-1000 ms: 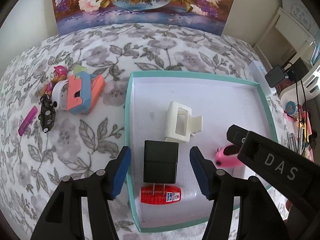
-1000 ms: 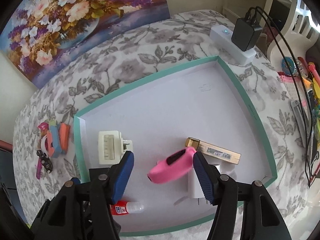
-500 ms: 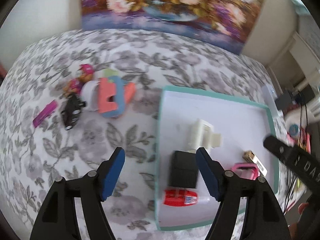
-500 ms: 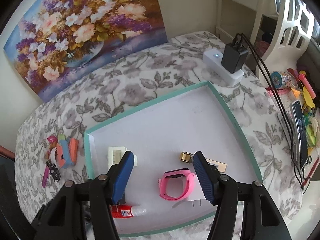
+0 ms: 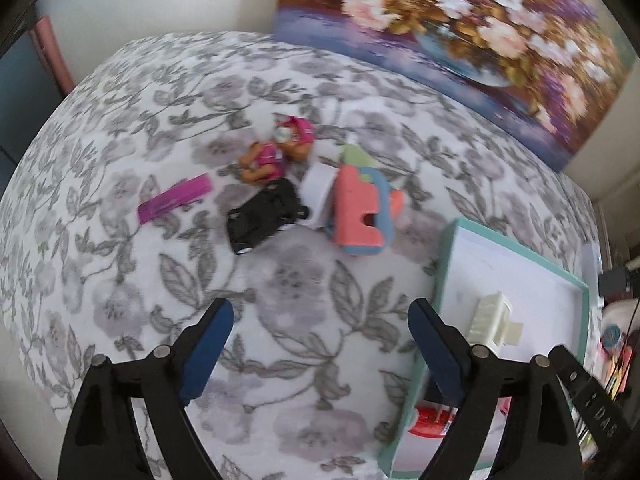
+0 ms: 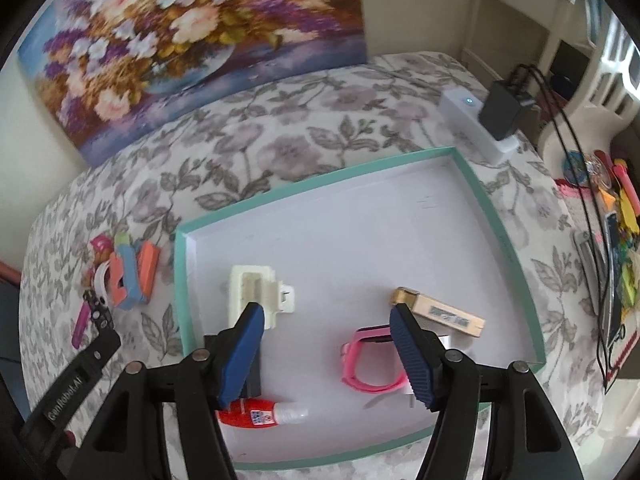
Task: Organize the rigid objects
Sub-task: 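Move both tools back toward the toys on the bed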
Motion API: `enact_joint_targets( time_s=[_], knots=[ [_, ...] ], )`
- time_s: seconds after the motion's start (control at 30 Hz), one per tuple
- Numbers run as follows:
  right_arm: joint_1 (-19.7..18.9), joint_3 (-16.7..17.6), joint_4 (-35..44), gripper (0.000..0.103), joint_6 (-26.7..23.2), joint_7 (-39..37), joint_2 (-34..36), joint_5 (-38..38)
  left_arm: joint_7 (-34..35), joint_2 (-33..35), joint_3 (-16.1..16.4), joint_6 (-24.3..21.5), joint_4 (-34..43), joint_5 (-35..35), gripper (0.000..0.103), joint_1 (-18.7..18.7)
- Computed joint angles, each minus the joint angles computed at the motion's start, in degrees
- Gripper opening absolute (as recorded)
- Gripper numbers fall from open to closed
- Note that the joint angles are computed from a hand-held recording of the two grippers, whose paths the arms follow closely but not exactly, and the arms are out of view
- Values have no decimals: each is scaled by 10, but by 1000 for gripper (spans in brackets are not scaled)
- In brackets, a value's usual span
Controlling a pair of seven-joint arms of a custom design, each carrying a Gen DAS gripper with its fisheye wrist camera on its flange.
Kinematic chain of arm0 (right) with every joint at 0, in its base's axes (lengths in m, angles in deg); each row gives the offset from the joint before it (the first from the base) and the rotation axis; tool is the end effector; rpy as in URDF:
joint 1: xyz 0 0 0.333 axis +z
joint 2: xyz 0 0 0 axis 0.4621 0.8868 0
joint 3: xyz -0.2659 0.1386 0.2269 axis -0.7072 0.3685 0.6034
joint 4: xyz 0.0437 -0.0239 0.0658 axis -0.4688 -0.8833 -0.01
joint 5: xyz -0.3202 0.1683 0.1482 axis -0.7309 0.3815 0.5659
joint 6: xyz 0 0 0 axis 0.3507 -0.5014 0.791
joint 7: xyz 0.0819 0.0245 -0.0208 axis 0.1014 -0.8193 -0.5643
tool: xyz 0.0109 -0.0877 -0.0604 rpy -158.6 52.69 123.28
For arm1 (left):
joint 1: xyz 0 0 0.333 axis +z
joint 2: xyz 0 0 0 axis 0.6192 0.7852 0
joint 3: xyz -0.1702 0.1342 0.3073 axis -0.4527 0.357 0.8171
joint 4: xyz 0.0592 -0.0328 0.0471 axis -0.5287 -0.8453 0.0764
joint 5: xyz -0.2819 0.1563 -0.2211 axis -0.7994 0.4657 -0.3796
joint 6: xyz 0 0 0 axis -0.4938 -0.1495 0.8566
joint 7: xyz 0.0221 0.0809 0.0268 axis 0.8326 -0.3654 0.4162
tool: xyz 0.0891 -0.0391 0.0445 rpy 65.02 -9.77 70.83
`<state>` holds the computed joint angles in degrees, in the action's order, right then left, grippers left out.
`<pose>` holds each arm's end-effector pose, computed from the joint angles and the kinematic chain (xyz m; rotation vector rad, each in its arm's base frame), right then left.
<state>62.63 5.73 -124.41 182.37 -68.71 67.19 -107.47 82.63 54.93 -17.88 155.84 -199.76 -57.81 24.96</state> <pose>0.4541 0.3745 0.3553 -1.0351 2.7010 -0.4479 0.5728 -0.2473 0.3417 -1.8865 2.2829 -0.4962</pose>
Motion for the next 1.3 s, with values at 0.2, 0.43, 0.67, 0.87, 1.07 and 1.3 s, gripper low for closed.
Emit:
enact_joint_targets(
  time_s=[0.2, 0.43, 0.67, 0.87, 1.07, 1.3],
  knots=[
    [7, 1, 40, 84, -24, -39, 27, 7, -40, 4, 26, -9, 8, 17, 95, -9],
    [22, -6, 82, 103, -41, -66, 54, 0, -83, 7, 41, -19, 16, 42, 96, -2],
    [37, -16, 109, 103, -28, -68, 72, -14, -121, 13, 67, -11, 28, 90, 96, -6],
    [43, -22, 131, 103, -32, -79, 88, -13, -132, 18, 76, 3, 41, 125, 96, 2],
    [50, -32, 146, 103, -24, -77, 99, -23, -117, 23, 76, 17, 57, 140, 97, 7],
    [52, -41, 176, 103, -22, -83, 116, -34, -105, 27, 80, 21, 71, 152, 97, 5]
  ],
)
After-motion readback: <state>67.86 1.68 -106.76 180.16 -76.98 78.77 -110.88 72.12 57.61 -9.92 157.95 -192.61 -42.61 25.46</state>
